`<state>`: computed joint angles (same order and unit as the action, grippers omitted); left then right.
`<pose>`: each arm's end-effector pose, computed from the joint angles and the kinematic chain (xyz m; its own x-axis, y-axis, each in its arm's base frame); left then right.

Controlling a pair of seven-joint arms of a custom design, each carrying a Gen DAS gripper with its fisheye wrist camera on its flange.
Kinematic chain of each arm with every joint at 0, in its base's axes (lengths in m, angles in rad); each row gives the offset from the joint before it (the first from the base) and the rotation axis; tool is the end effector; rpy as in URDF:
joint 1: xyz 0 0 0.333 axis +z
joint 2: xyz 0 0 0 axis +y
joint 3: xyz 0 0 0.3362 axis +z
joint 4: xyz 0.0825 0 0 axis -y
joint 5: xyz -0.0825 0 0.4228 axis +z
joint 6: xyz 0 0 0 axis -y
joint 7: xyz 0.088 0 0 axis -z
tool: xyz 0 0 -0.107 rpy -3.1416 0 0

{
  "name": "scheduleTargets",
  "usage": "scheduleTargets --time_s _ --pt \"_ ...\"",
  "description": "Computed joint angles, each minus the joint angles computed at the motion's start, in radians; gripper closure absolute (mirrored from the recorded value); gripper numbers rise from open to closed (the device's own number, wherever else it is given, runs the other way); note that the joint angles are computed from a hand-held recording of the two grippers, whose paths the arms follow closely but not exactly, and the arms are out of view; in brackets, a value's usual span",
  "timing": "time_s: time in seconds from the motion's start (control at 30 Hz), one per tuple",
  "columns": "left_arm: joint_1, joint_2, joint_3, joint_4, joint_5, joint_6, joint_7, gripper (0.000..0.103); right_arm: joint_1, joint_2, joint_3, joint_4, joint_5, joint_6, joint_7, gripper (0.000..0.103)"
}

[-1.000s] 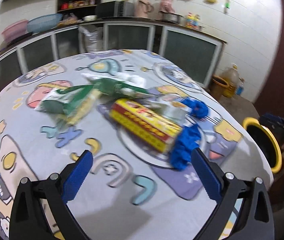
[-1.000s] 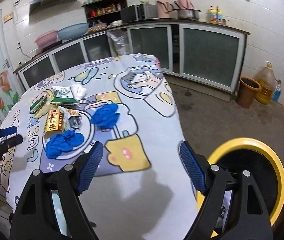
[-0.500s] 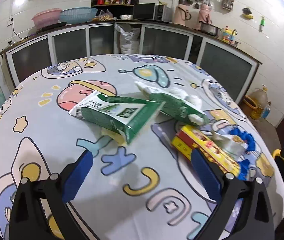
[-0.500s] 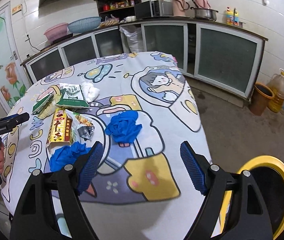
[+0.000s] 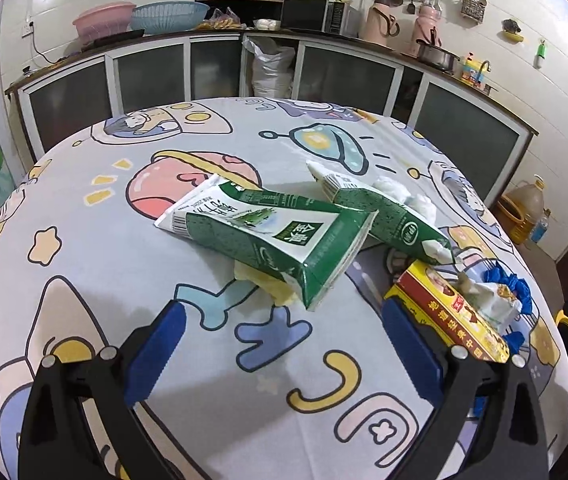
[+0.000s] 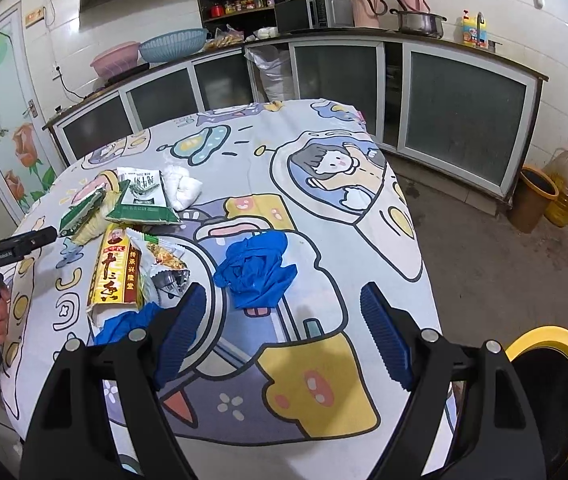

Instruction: Collect trash

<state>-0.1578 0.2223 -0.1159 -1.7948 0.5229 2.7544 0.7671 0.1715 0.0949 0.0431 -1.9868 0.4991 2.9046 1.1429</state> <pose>0.6760 -0.2043 0.5111 0.0829 -0.9899 0.1153 -0.6937 -0.1404 -0.7064 0.6491 0.1110 0.5104 0.2551 -0.9591 -0.1226 -0.6611 -0.0805 -0.7460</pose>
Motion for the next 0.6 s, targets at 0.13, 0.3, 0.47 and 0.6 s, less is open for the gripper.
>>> scheduleTargets --time_s 0.13,0.3,0.47,0.6 --pt "0.010 -0.005 -0.004 -0.007 -0.016 0.005 0.044 0.008 0.004 0.011 -0.007 0.005 -0.031 0.004 0.023 0.027" --pt "0.011 -0.012 -0.002 -0.019 -0.017 0.017 0.041 0.008 0.008 0.020 -0.017 0.011 -0.087 0.006 0.062 0.027" --pt "0.014 -0.029 -0.002 -0.037 -0.009 0.042 0.045 0.008 0.008 0.017 -0.026 0.009 -0.139 0.010 0.103 0.027" --pt "0.005 -0.026 0.004 -0.026 0.020 0.028 0.035 0.008 0.007 0.027 -0.030 0.021 -0.182 0.000 0.130 0.027"
